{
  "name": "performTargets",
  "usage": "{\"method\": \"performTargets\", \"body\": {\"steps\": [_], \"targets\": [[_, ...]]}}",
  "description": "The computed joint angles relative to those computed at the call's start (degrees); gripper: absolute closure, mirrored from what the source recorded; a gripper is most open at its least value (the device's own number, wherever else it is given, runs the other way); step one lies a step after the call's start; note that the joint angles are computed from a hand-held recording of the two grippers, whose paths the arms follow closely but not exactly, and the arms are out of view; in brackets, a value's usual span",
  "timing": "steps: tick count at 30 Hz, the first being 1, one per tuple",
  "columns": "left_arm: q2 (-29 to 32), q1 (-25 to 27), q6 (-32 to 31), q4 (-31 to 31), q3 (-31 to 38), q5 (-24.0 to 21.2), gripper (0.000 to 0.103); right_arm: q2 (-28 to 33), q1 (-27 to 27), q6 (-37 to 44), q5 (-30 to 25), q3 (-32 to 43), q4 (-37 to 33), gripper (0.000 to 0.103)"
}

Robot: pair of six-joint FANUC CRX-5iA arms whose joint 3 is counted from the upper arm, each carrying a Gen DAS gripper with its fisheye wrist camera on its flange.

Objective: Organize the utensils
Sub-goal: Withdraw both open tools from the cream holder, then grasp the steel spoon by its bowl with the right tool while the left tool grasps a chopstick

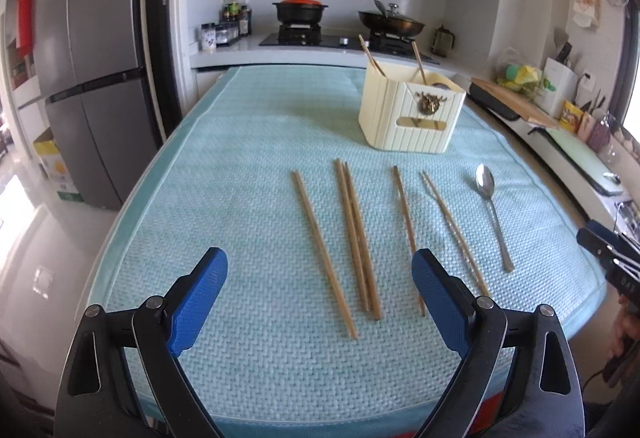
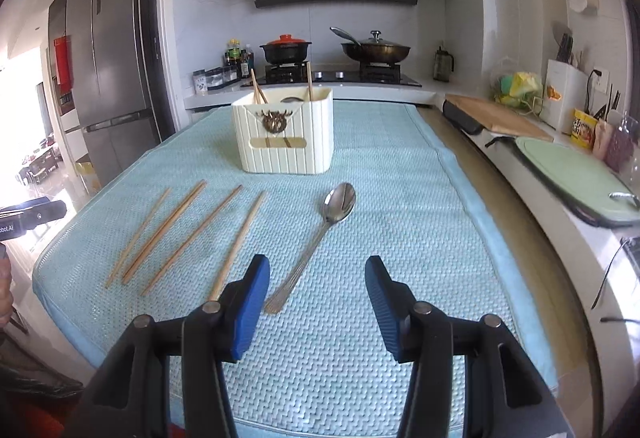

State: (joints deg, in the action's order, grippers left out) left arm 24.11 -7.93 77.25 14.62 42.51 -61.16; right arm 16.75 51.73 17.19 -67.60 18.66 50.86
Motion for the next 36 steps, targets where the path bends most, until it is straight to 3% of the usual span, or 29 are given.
{"method": "performTargets", "body": {"steps": [6,23,31,36], "targets": [[-1.05,-1.3,0.53,-1.73,-2.5,1.06,0.009,0.59,0.85,-2.5,0.09,-0.78,-0.06,0.052],[0.85,-1.71,4.85,-7.42,0.89,-2.36,0.009,1.89,0.74,-0.29,1.2,1.26,-5.43,0.052],[1.81,-1.35,5.18,-7.29,1.76,-2.81,0.009,2.94,0.48,0.9,-0.4,3.05,-7.14,0.052],[3.83,0.33,5.84,-2.97,2.69,-4.59,0.009,4.25,-0.58,1.14,-3.11,5.38,-8.34,0.052]]}}
